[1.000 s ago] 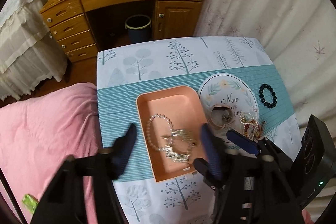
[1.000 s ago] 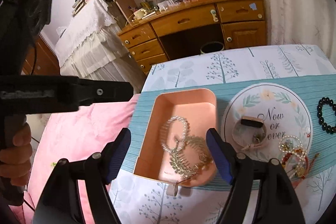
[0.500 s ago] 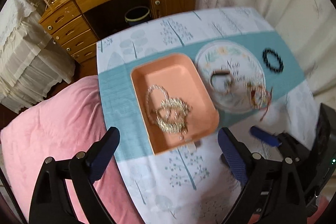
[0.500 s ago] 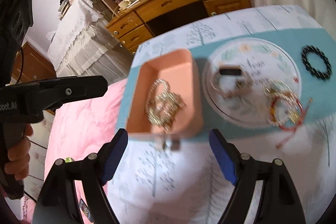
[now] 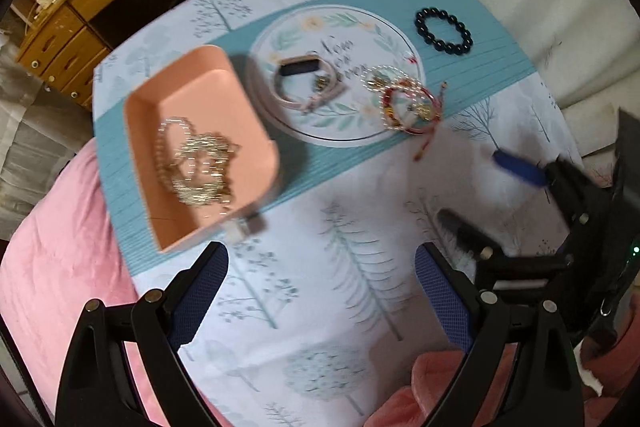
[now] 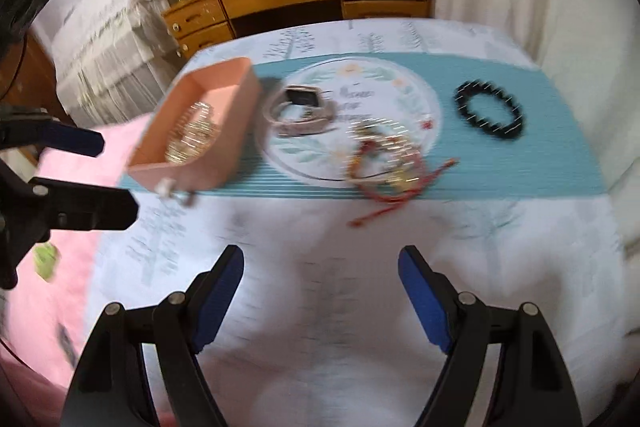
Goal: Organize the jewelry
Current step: 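Lift both tools out of the tray toward the remaining jewelry, then grasp the black bead bracelet with the right tool while the left tool grasps a pearl bracelet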
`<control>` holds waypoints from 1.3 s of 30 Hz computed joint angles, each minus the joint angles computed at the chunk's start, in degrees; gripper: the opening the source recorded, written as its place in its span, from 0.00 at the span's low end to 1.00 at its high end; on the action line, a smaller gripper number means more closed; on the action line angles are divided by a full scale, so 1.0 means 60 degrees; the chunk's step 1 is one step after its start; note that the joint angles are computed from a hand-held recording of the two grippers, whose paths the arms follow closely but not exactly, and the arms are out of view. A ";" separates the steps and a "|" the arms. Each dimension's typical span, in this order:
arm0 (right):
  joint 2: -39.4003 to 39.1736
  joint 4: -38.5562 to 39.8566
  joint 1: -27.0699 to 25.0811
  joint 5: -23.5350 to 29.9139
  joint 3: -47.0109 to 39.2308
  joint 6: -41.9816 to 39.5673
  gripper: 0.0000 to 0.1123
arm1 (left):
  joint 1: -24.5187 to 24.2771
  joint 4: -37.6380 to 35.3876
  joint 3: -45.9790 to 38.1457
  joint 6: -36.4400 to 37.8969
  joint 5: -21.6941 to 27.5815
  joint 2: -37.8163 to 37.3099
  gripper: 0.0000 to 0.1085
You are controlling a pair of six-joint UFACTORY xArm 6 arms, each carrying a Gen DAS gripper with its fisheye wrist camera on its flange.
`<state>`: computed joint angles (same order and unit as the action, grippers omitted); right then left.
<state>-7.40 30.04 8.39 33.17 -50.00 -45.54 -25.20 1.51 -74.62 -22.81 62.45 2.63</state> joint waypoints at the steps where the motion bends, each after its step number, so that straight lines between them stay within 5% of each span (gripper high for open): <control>1: 0.0058 -0.0170 -0.0076 -0.0159 -0.0024 -0.0272 0.71 | -0.0052 -0.0068 -0.0201 -0.0010 0.0057 0.0191 0.86; 8: 0.1188 -0.0704 -0.0803 -0.1063 -0.1048 -0.2986 0.71 | 0.0073 -0.1372 -0.1667 -0.1128 0.0087 0.1595 0.86; 11: 0.1858 -0.0289 -0.1051 -0.1115 -0.1803 -0.4270 0.71 | 0.0159 -0.2103 -0.1902 -0.2067 -0.0500 0.2011 0.86; 17: 0.3131 0.1059 -0.1206 -0.1322 -0.3201 -0.6834 0.71 | -0.0016 -0.1666 -0.2391 -0.3999 -0.1829 0.2896 0.84; 20: 0.3842 0.1621 -0.1168 -0.1353 -0.3935 -0.7697 0.71 | -0.0053 -0.1655 -0.2157 -0.4820 -0.3082 0.3157 0.70; 22: 0.4446 0.1553 -0.1179 -0.1055 -0.4612 -0.7446 0.71 | -0.0094 -0.1348 -0.2278 -0.5512 -0.3415 0.3461 0.55; 28: 0.5372 0.1539 -0.1198 -0.0349 -0.5696 -0.7189 0.63 | -0.0095 -0.1289 -0.2945 -0.6225 -0.3098 0.4213 0.31; 39: 0.6424 0.0704 -0.1447 0.1654 -0.7363 -0.6509 0.49 | -0.0100 -0.1479 -0.4887 -0.6182 -0.1955 0.5588 0.30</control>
<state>31.14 34.26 -0.30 43.10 -94.18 -84.60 -25.80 -7.36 -103.94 -59.91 50.73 36.15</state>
